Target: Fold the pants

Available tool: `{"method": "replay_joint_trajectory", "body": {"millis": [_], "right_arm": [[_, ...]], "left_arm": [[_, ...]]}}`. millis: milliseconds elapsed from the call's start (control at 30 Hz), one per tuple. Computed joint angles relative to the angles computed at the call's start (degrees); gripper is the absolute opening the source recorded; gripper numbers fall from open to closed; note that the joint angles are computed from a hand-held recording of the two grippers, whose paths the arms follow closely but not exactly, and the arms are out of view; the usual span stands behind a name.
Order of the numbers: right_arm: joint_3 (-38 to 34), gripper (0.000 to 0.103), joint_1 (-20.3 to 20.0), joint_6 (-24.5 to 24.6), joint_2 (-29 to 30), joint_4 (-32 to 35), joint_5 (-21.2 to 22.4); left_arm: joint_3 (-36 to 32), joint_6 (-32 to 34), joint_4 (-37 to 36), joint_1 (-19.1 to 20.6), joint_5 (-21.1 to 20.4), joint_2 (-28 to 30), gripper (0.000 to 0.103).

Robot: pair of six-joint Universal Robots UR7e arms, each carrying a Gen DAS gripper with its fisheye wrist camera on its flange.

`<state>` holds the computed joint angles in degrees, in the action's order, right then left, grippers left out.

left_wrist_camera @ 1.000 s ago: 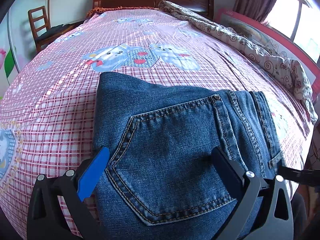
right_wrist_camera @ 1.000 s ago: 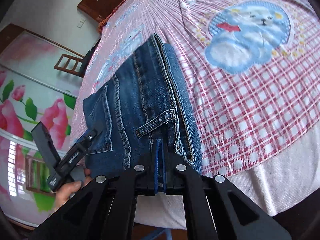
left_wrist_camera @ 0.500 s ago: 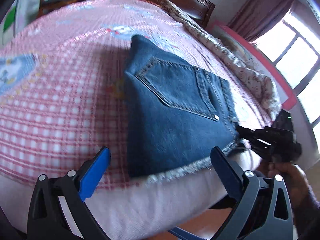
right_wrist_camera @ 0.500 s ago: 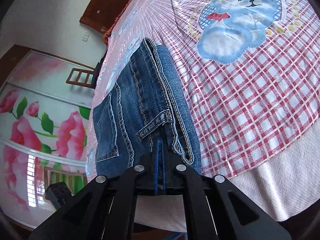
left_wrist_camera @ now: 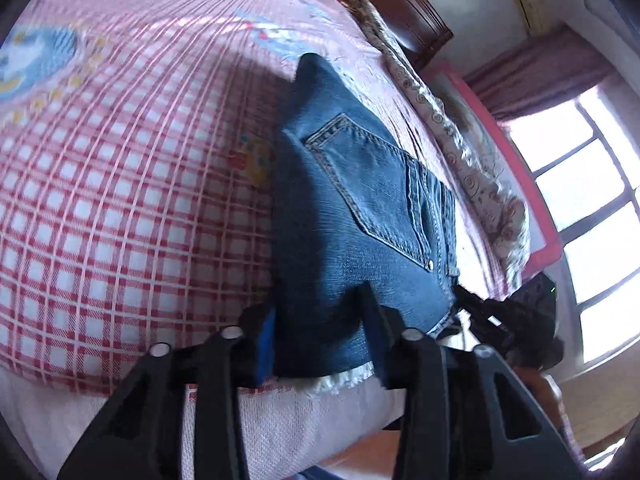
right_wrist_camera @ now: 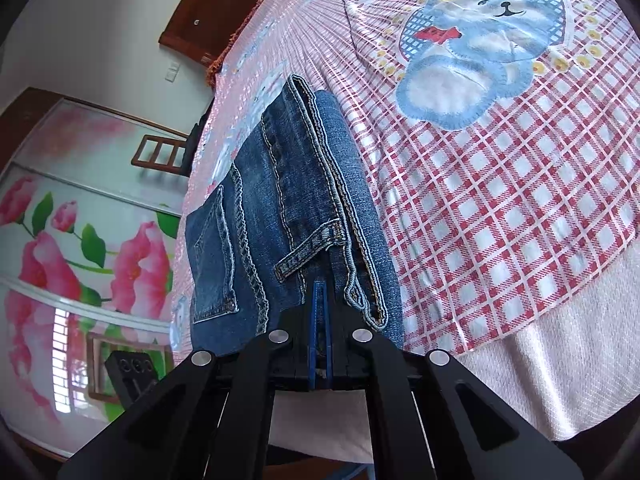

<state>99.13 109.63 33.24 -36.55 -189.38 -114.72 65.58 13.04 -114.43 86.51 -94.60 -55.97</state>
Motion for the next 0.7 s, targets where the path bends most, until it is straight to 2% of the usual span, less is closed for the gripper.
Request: {"method": "replay_joint_trajectory", "body": {"millis": [67,167,233,267,300,400,433,467,500,567,633,700], "right_arm": [[-1.0,0.002,0.8,0.3,-0.1,2.1,-1.5],[-3.0,0.002,3.0,-0.9,0.0,5.8,-4.9],[-3.3,0.002,3.8,-1.8,0.1,7.0,-5.4],[-2.9,0.002,3.7,-1.1,-0.1,7.8,-5.2],[-2.1,0.002,3.6,-0.5,-0.3,6.6,-5.2],[1.3,0.003,3.7,1.8,-0.9,-1.2,-4.9],[2.5,0.016,3.4,2.7,-1.1,-3.9,-3.6],[3.6,0.043,3.0,4.2,-1.2,-6.5,-2.2],[4.2,0.053,2.8,5.3,-1.3,-8.1,-1.7],[4.6,0.055,2.5,5.4,-1.0,-11.0,-0.3],[3.6,0.055,2.8,5.0,-0.9,-8.4,-1.5],[3.2,0.055,2.0,4.7,0.2,-11.2,2.3]], "left_arm": [[1.0,-0.6,-0.8,-0.7,1.0,-0.8,0.019],[2.5,-1.4,-3.4,-1.3,1.8,-2.3,0.016],[1.0,-1.5,-2.0,-0.2,2.2,-0.9,0.016],[-0.5,-3.3,-0.6,1.3,-0.2,0.3,0.016],[-0.6,-3.5,-0.7,1.8,-1.7,0.4,0.016],[0.7,-0.6,-1.9,0.8,1.2,-0.3,0.017],[0.2,-0.7,-1.6,0.6,1.3,0.0,0.018],[0.0,-0.6,-1.3,0.6,1.4,0.1,0.019],[0.1,-0.4,-1.5,0.5,2.0,0.0,0.020],[0.8,0.4,-2.2,-0.1,3.7,-0.4,0.021],[1.3,0.2,-3.1,-1.0,5.1,-0.4,0.021],[0.9,-0.2,-2.8,-1.1,4.9,-0.1,0.021]]}}
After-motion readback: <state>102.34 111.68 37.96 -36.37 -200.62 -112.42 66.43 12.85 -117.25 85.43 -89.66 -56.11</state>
